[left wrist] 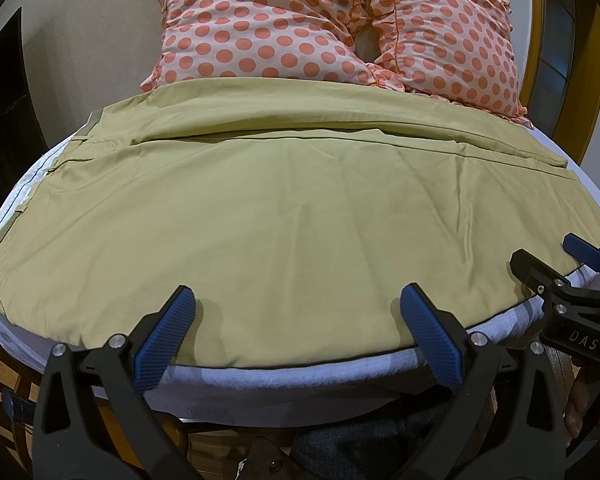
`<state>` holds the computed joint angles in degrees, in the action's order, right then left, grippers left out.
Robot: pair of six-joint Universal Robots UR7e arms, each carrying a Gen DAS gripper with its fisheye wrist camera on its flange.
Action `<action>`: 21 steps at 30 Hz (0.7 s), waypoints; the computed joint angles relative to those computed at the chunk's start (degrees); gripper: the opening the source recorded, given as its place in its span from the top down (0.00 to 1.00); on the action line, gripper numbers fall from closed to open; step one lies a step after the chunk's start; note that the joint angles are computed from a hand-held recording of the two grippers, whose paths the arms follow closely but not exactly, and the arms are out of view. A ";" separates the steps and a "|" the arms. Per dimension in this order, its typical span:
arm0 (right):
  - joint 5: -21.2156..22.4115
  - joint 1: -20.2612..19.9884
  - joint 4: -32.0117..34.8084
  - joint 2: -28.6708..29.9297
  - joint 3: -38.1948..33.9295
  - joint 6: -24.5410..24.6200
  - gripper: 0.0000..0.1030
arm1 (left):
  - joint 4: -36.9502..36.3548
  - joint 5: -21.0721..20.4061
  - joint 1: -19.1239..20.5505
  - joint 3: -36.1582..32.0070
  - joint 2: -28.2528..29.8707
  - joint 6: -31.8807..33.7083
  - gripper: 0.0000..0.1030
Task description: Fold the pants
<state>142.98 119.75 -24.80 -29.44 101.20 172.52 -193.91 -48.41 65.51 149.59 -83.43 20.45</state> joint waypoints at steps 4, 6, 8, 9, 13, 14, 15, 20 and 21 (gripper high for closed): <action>-0.01 0.00 -0.12 -0.05 0.04 -0.10 0.01 | -0.16 -0.02 0.00 0.03 0.04 0.07 0.02; 0.00 0.01 -0.08 -0.06 0.02 -0.09 0.01 | -0.16 -0.02 0.00 0.03 0.04 0.07 0.02; 0.01 0.01 -0.20 -0.02 0.08 -0.10 0.01 | -0.16 -0.02 0.00 0.03 0.04 0.07 0.02; 0.00 0.01 -0.26 -0.03 0.11 -0.14 0.01 | -0.16 -0.02 0.00 0.03 0.04 0.07 0.02; 0.00 0.01 -0.35 -0.04 0.14 -0.19 0.01 | -0.34 -0.04 0.01 0.03 0.10 0.16 0.02; 0.00 0.01 -0.35 -0.04 0.14 -0.19 0.01 | -0.34 -0.04 0.01 0.03 0.10 0.16 0.02; 0.00 0.01 -0.39 -0.07 0.17 -0.22 0.01 | -0.36 -0.04 0.01 0.05 0.10 0.16 0.02; 0.01 0.02 -0.49 -0.05 0.19 -0.27 0.01 | -0.37 -0.03 0.00 0.04 0.10 0.16 0.02; 0.01 0.02 -0.49 -0.05 0.19 -0.27 0.01 | -0.37 -0.03 0.00 0.04 0.10 0.16 0.02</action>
